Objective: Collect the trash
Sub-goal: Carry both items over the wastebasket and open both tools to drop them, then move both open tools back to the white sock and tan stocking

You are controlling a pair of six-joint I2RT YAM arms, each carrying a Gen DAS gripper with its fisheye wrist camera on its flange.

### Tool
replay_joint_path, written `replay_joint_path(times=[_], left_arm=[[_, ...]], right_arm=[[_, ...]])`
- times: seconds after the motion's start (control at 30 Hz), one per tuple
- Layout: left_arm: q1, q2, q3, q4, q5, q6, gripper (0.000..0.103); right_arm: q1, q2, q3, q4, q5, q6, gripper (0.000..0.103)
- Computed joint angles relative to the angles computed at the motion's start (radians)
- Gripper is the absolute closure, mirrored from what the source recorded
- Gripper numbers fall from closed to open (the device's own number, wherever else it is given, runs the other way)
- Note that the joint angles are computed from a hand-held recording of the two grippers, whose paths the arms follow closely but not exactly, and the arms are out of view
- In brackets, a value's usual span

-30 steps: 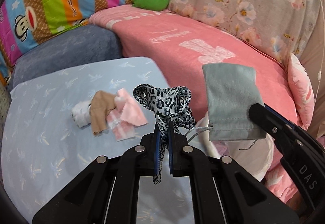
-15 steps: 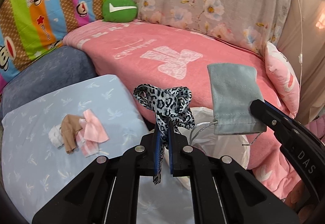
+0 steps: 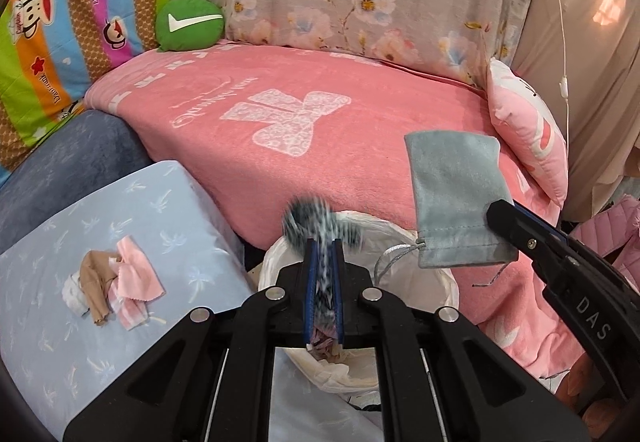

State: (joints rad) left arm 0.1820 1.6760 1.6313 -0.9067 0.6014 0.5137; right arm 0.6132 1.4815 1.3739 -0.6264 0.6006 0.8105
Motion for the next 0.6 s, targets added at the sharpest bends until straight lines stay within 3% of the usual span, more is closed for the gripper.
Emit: replay_joint_path(times=[0.13,0.17,0.27,0.3,0.37,0.6], left_arm=[[-0.011,0.024,0.036,-0.03,-0.002,-0.011,0.094],[-0.013,0.026,0.038,-0.029,-0.007,-0.017,0.086],[-0.008,0.011,0.016,0.016,-0.025,-0.05,0.047],[-0.003,0.002,0.003,0.034,-0.026,-0.059,0.039],[0.007,0.001,0.003,0.042,-0.025,-0.063,0.038],[0.03,0.025,0.014,0.048,-0.05,-0.078,0.038]], right_arm=[[-0.013,-0.002,-0.012,0.007,-0.012,0.001,0.094],[-0.016,0.0,-0.013,0.011,-0.018,-0.001,0.091],[-0.017,0.008,-0.011,0.013,-0.017,0.002,0.088],[-0.018,0.01,-0.012,0.017,-0.019,0.002,0.085],[-0.015,0.014,-0.012,0.022,-0.01,0.007,0.07],[0.007,0.046,0.01,0.023,-0.017,0.012,0.068]])
